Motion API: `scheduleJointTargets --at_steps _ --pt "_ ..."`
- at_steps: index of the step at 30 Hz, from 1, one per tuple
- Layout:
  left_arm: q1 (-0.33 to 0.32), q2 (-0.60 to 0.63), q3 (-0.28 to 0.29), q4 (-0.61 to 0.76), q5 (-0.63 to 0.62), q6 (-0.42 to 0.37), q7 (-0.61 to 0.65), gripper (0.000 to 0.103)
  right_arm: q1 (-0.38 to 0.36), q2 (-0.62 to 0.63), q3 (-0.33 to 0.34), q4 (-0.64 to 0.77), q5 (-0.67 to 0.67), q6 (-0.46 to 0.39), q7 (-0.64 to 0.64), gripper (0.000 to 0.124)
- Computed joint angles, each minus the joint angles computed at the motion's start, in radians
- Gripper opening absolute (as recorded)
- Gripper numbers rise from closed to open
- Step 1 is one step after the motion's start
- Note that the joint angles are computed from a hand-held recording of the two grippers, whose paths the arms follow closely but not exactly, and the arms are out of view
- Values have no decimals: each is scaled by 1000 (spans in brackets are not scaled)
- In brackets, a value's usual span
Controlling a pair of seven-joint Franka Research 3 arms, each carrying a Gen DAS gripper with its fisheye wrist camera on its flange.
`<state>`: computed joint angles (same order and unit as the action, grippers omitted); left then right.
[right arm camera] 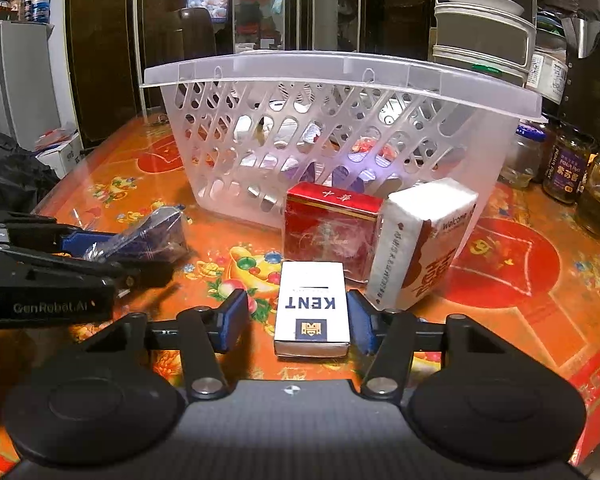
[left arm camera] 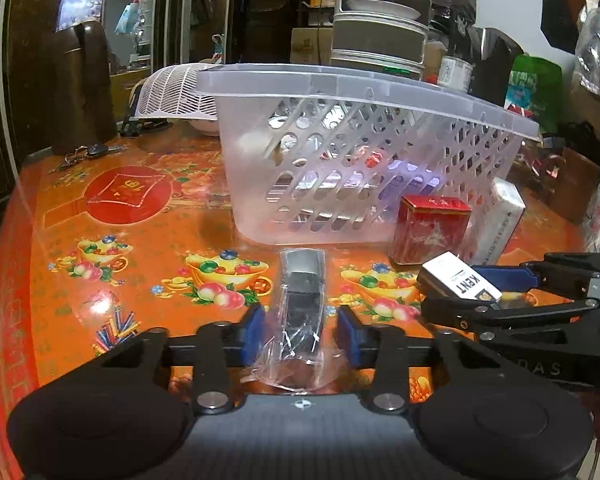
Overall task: Organize objects
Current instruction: 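Grasp the silver foil box with the left tool while the right tool grasps the KENT pack, then lift and carry the silver box and KENT pack over the basket with both tools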
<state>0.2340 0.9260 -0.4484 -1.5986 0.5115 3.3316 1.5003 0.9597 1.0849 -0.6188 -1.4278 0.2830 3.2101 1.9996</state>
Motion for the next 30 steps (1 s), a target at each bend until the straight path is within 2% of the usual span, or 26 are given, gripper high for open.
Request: scheduleJointTargets --at_steps 1,2,5,9,15,17,21,24,27,30 --pt "14 6 -16 2 4 -3 2 41 2 2 -2 -1 0 6 -1 42" --pt "25 11 -29 3 7 -5 4 40 4 5 -5 -1 1 13 -2 40" --pt "64 29 -76 3 23 -11 22 40 1 8 0 3 10 22 -14 40" --pt "66 27 -76 -8 36 19 28 40 -6 4 22 -18 43 98 -55 40" --pt "43 14 -37 -20 59 78 -14 40 37 31 -13 -42 150 196 -105 40" --pt "40 12 -26 -23 78 103 -39 40 24 26 9 -48 161 235 -131 40" --pt "18 3 12 -25 103 151 -88 40 -32 2 97 -68 160 348 -168 40" --pt "2 -1 38 -22 122 173 -123 40 -27 14 106 -74 210 423 -199 40" --pt "-17 -7 70 -24 137 215 -154 40 -18 28 105 -64 263 451 -242 40" --pt "-38 -17 102 -27 153 240 -183 40 -35 17 137 -65 286 473 -267 40"
